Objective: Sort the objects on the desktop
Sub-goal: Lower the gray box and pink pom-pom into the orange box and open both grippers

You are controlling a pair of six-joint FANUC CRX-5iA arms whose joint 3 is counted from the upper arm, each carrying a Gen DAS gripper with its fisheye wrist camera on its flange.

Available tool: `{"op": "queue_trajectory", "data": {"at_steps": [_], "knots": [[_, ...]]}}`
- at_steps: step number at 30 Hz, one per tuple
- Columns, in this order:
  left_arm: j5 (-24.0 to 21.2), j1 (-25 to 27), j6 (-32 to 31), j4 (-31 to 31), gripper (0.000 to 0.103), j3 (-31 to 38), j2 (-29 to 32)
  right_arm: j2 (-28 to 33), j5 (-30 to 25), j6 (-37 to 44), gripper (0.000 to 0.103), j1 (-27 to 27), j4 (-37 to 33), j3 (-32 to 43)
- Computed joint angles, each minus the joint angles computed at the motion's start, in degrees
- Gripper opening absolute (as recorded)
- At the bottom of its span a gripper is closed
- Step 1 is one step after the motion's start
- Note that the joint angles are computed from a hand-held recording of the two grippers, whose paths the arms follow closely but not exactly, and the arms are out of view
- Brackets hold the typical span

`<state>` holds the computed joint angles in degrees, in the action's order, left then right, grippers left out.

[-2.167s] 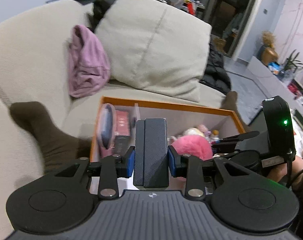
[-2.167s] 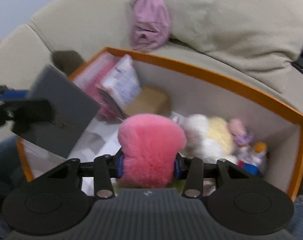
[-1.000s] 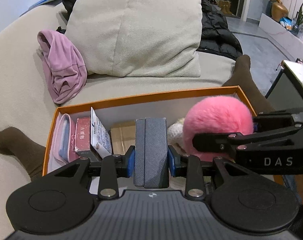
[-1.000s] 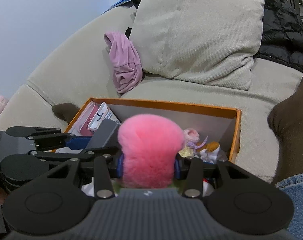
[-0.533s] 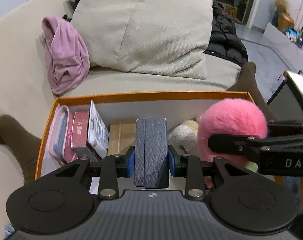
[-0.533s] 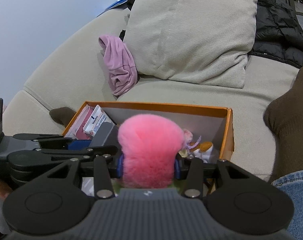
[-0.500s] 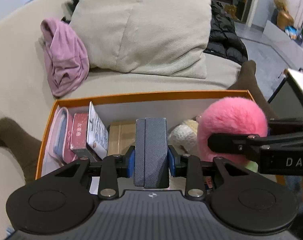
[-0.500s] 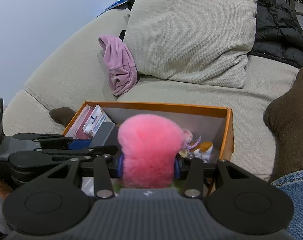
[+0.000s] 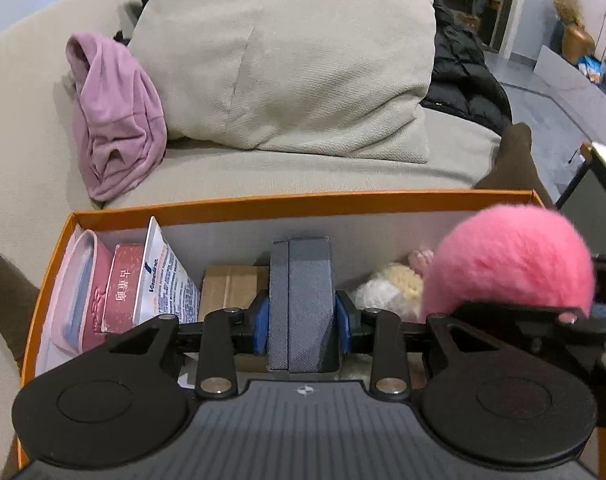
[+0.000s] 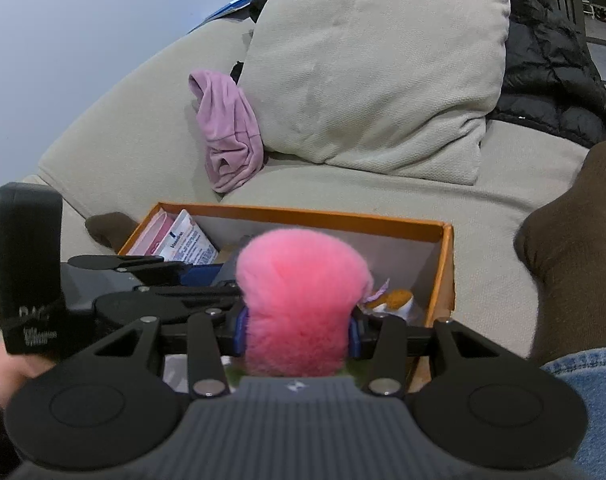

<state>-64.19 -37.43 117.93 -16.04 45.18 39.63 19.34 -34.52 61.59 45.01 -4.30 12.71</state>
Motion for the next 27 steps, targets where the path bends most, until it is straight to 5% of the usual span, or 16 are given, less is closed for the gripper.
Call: {"op": "queue_trajectory", "data": {"at_steps": [4, 6, 9, 14, 22, 27], "knots": [[4.2, 1.0, -2.3, 3.0, 0.06, -5.0, -3.5, 0.0, 0.1, 0.0, 0.046, 0.2, 0.2, -0.1], [7.0, 1.3, -3.3, 4.1, 0.06, -8.6, -6.3, -0.1, 0.0, 0.4, 0.046, -0.1, -1.0, 0.2], [8.6, 2.4, -6.1, 8.1, 0.036, -11.9, -8.6, -0.3, -0.5, 1.6, 0.046, -0.4, -3.0, 0.6], [6.0, 2.9, -5.3, 8.1, 0.02, -11.0, -7.2, -0.5, -0.5, 3.7, 0.046, 0.0, -3.8, 0.8], [9.2, 3.7, -5.5, 9.1, 0.019, -12.5, -7.3, 0.0, -1.4, 3.5, 0.047, 0.4, -2.6, 1.3], [13.3, 4.6, -6.0, 11.2, 0.019, -18.7, -12.4, -0.1, -2.2, 8.3, 0.047, 0.3, -6.4, 2.6]]}}
